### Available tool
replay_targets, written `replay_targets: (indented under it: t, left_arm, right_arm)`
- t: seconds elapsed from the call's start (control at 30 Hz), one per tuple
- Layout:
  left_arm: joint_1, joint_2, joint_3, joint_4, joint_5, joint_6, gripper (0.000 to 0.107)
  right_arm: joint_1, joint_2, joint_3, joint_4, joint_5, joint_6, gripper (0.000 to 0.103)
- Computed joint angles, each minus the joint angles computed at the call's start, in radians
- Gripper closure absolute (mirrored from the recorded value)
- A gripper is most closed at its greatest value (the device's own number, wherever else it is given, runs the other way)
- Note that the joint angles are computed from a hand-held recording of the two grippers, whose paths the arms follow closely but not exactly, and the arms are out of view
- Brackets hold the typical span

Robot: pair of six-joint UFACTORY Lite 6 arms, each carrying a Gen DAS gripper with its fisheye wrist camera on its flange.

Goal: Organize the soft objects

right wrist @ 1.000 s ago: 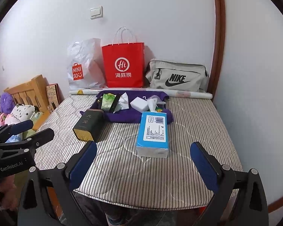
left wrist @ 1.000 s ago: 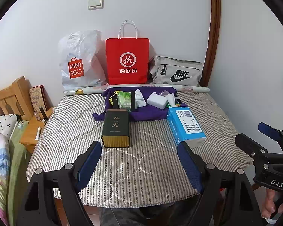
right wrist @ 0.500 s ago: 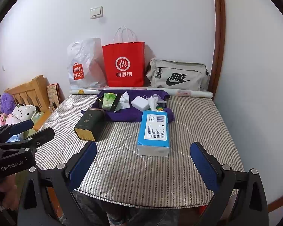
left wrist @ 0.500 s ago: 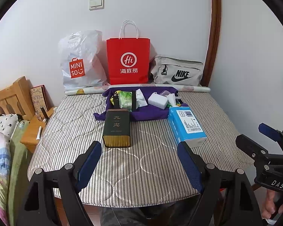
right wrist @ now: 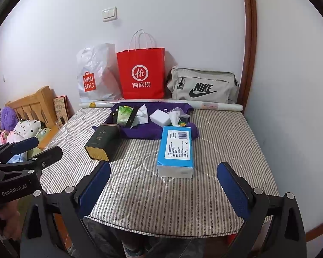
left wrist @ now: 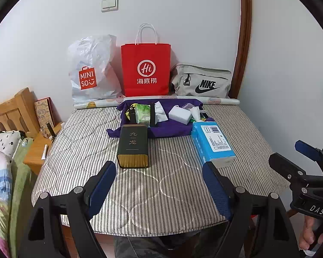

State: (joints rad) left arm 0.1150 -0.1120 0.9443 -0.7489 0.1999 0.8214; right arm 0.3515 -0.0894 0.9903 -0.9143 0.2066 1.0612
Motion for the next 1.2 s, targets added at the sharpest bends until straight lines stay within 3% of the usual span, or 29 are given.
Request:
replay_targets:
  t: [1.2]
  left_arm:
    - [0.0,0.004,0.004,0.056,0.003,-0.051,0.026]
  right_arm:
    - [0.001,0.001,-0.011,-0.022,0.003,0.018,0.005]
